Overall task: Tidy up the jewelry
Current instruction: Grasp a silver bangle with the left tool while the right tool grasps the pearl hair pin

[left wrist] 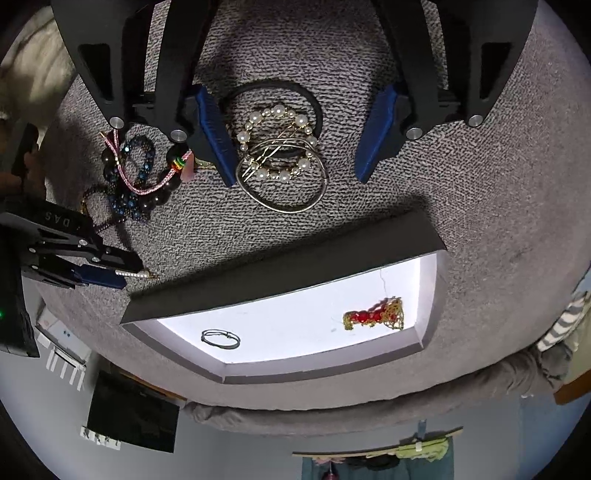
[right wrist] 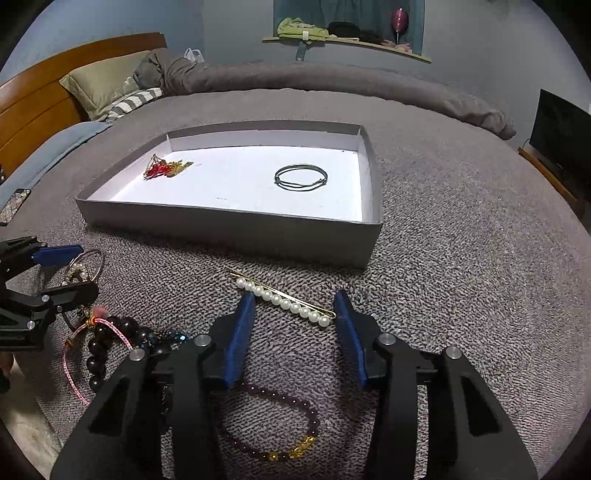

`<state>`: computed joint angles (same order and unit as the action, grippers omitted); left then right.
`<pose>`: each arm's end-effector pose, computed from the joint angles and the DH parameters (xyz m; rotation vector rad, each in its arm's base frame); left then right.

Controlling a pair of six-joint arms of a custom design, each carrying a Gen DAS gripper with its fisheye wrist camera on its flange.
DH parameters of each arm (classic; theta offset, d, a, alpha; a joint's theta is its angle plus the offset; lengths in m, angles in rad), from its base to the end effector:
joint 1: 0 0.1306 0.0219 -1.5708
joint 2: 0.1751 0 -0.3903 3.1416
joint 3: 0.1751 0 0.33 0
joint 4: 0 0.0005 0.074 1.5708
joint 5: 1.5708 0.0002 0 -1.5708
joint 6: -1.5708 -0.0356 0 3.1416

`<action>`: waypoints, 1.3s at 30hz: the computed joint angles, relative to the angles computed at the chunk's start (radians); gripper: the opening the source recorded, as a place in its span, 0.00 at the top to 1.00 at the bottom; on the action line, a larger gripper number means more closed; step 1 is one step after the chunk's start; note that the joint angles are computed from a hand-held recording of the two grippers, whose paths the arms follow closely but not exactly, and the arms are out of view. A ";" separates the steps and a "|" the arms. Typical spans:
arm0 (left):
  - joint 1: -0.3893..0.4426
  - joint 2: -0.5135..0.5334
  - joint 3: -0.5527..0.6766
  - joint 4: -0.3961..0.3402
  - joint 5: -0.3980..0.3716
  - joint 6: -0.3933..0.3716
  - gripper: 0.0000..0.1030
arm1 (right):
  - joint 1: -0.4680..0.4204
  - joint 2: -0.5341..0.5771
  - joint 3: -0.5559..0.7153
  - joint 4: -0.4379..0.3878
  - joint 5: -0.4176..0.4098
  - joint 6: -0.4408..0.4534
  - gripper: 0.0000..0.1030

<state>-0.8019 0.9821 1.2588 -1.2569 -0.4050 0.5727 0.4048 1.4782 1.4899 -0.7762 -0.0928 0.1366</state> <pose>0.1778 -0.1643 0.4894 0.1275 2.4378 -0.0836 0.4244 0.1849 0.4475 -0.6713 2.2456 0.2414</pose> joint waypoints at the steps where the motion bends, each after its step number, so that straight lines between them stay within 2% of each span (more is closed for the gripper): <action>1: 0.000 0.001 -0.001 0.003 0.001 -0.003 0.38 | 0.000 0.001 0.001 -0.001 -0.001 -0.001 0.58; 5: -0.008 0.004 -0.002 0.010 -0.009 -0.026 0.45 | 0.000 -0.002 0.002 -0.001 -0.009 0.005 0.64; 6: -0.009 0.003 -0.003 0.013 -0.006 -0.030 0.50 | 0.000 -0.003 0.001 -0.002 -0.011 0.011 0.65; 9: -0.008 0.002 -0.005 0.020 -0.005 -0.040 0.50 | -0.002 -0.005 0.006 -0.018 -0.023 0.015 0.69; 12: -0.004 0.000 -0.007 0.022 0.002 -0.046 0.50 | -0.005 -0.004 0.015 -0.036 -0.048 0.022 0.69; 16: -0.003 0.005 -0.011 0.026 -0.007 -0.059 0.47 | 0.005 0.002 0.009 -0.009 -0.028 0.035 0.66; 19: 0.003 0.006 -0.017 0.039 -0.008 -0.073 0.45 | 0.013 0.007 0.007 0.025 -0.007 0.054 0.57; 23: 0.017 0.002 -0.018 0.046 0.014 -0.073 0.46 | 0.020 0.017 0.012 0.028 -0.003 0.088 0.56; 25: 0.014 0.002 -0.016 0.046 0.012 -0.077 0.50 | 0.021 0.017 0.018 0.010 -0.021 0.092 0.69; 26: 0.011 0.002 -0.016 0.046 0.006 -0.082 0.50 | 0.021 0.017 0.023 -0.003 -0.036 0.092 0.79; 29: 0.003 0.004 -0.013 0.043 -0.004 -0.086 0.51 | 0.029 0.011 0.015 -0.004 -0.031 0.110 0.87; 31: 0.003 0.003 -0.012 0.044 -0.003 -0.085 0.51 | 0.027 0.005 0.013 -0.007 -0.047 0.104 0.88; 33: 0.000 -0.002 -0.010 0.045 -0.006 -0.082 0.51 | 0.020 0.006 0.020 -0.016 -0.080 0.090 0.94; 39: -0.005 -0.022 -0.007 0.053 -0.026 -0.075 0.51 | 0.017 -0.003 0.017 -0.016 -0.102 0.080 0.94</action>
<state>-0.8068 0.9603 1.2520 -1.2034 -0.4310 0.4982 0.4215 1.4755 1.5071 -0.7925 -0.1949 0.2165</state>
